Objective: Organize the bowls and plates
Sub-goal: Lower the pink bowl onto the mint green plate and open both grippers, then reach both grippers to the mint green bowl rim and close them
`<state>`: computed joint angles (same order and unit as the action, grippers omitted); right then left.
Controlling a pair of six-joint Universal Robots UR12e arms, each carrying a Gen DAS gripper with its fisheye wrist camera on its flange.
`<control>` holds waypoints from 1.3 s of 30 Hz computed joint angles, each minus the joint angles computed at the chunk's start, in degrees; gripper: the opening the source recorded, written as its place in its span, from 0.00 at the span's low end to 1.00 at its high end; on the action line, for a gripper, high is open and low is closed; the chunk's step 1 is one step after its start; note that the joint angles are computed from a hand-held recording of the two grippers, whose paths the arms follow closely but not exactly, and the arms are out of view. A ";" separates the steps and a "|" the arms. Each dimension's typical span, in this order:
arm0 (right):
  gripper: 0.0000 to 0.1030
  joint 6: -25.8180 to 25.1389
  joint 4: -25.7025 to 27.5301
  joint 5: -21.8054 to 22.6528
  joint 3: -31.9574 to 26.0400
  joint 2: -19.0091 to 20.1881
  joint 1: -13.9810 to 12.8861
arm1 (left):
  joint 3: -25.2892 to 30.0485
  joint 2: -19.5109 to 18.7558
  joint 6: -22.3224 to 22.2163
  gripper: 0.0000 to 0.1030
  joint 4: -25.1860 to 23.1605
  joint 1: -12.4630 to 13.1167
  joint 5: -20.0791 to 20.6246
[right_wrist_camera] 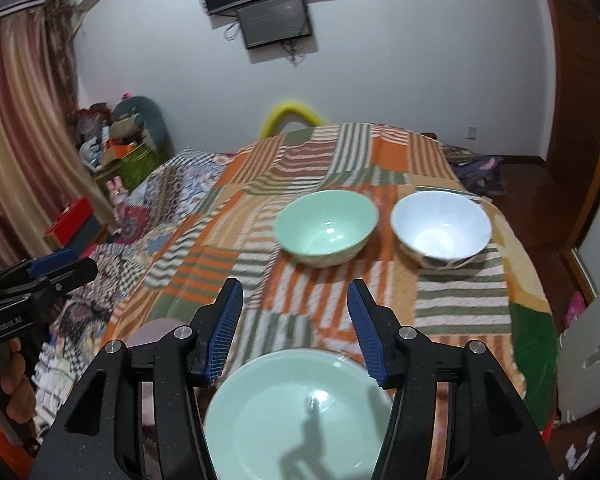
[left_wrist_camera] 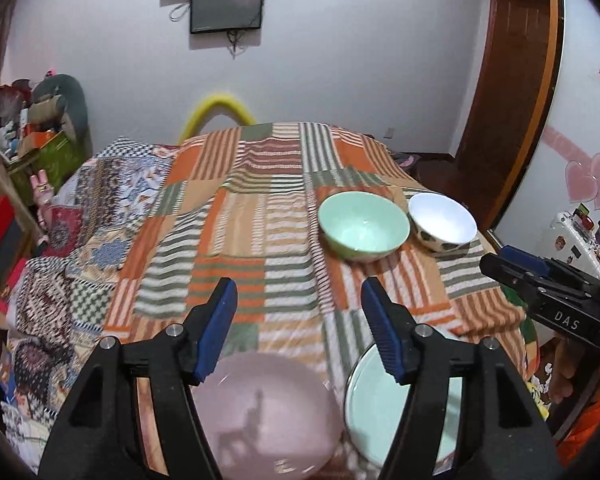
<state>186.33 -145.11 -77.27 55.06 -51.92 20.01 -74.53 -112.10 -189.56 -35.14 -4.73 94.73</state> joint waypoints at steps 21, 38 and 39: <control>0.49 1.18 18.26 -1.39 -24.85 15.61 -1.25 | 24.38 -18.95 -1.69 0.62 -14.47 1.03 -5.00; 0.31 3.01 25.74 3.17 -36.28 22.27 -1.69 | 36.14 -27.12 -2.98 0.22 -24.03 2.04 -9.78; 0.29 3.09 26.14 2.33 -37.08 22.68 -1.56 | 36.84 -27.53 -2.82 0.17 -25.01 2.08 -10.17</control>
